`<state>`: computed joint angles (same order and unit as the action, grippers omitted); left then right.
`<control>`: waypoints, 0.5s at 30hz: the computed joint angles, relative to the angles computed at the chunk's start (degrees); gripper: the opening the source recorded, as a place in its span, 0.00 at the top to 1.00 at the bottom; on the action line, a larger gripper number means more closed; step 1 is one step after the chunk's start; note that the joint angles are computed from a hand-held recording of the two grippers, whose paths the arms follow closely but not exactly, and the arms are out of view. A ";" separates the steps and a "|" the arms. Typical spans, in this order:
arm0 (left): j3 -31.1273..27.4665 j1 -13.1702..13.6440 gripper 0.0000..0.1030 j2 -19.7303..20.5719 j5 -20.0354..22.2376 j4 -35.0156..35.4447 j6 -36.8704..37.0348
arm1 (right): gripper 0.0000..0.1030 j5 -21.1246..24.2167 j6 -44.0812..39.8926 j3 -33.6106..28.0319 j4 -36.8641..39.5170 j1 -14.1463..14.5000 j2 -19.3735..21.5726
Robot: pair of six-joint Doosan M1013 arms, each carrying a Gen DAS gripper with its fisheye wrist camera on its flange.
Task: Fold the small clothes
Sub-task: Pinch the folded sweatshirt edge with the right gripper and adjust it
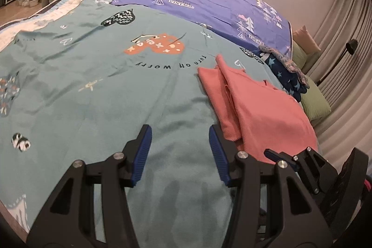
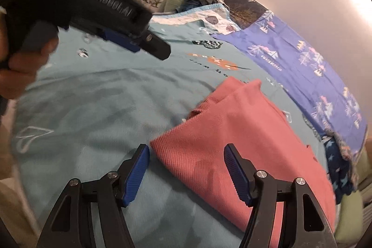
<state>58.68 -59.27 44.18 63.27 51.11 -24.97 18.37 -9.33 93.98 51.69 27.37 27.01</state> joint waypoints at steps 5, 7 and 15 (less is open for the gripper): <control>2.41 1.44 0.49 -1.23 -5.26 0.39 -1.90 | 0.47 -6.11 -5.27 1.12 8.29 1.48 -0.01; 3.11 2.44 0.49 -1.63 -9.07 -0.30 -2.13 | 0.88 -5.24 3.17 -0.25 1.53 1.55 0.61; 1.99 7.22 0.35 -0.47 -28.03 -6.17 2.41 | 0.95 8.23 17.04 -4.23 5.42 -3.33 0.82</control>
<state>60.67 -52.05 43.71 35.24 44.95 -22.57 26.60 7.71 89.76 57.11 24.04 27.83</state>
